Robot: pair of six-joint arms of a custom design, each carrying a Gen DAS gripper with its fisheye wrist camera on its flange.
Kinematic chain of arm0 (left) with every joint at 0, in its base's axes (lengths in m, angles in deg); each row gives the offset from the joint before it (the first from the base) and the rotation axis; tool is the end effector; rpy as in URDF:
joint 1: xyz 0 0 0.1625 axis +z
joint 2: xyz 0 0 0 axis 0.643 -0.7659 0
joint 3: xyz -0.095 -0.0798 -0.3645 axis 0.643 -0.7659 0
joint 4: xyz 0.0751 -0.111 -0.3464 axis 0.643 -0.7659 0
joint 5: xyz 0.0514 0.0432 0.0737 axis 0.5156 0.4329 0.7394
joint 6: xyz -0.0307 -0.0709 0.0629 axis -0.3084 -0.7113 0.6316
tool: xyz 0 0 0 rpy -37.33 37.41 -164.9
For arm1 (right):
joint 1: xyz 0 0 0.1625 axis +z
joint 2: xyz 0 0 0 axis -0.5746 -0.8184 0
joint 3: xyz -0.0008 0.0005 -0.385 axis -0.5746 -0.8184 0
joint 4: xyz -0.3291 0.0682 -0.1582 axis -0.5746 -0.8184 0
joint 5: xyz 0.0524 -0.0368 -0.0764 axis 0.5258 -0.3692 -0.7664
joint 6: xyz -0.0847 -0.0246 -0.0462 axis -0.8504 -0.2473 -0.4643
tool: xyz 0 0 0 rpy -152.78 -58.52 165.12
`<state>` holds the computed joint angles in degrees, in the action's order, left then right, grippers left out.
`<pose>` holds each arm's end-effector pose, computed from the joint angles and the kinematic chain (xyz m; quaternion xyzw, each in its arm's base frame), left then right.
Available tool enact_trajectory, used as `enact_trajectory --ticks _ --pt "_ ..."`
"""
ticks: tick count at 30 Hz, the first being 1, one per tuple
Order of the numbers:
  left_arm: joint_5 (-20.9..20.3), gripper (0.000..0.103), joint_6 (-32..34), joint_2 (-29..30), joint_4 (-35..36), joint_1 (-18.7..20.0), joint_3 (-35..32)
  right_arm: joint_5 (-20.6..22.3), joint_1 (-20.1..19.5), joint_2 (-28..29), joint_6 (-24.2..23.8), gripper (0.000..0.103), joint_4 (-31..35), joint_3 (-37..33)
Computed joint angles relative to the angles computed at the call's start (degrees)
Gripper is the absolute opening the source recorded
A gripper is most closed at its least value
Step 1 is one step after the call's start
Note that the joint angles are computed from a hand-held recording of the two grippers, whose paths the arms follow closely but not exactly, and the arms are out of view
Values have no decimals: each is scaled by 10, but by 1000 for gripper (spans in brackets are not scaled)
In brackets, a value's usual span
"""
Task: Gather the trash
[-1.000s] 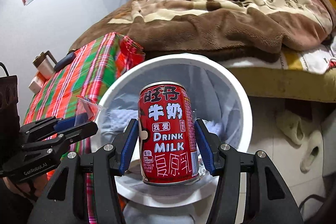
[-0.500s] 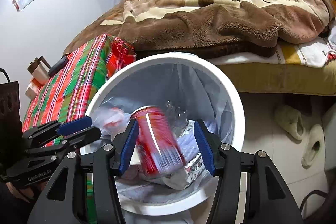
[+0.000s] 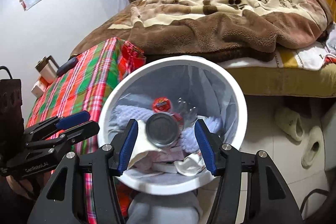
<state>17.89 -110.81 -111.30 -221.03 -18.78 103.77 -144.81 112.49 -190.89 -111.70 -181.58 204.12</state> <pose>-0.3531 -0.3463 -0.0078 0.2186 0.9194 -0.2727 0.1804 0.0439 -0.3476 0.3005 0.1684 -0.9270 0.2696 0.1991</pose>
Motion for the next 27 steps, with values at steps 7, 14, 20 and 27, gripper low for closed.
enact_trajectory --ticks 7,14,20,27 --pt "40 50 -77 -51 57 -44 51 -2 25 -32 -9 59 -16 37" --pt "72 50 -175 -104 135 -97 101 -1 49 -71 -24 59 -39 79" --pt "86 50 -259 -147 219 -144 128 2 59 -97 -33 59 -38 103" --pt "91 50 -352 -192 316 -198 148 5 64 -138 -43 59 -10 126"
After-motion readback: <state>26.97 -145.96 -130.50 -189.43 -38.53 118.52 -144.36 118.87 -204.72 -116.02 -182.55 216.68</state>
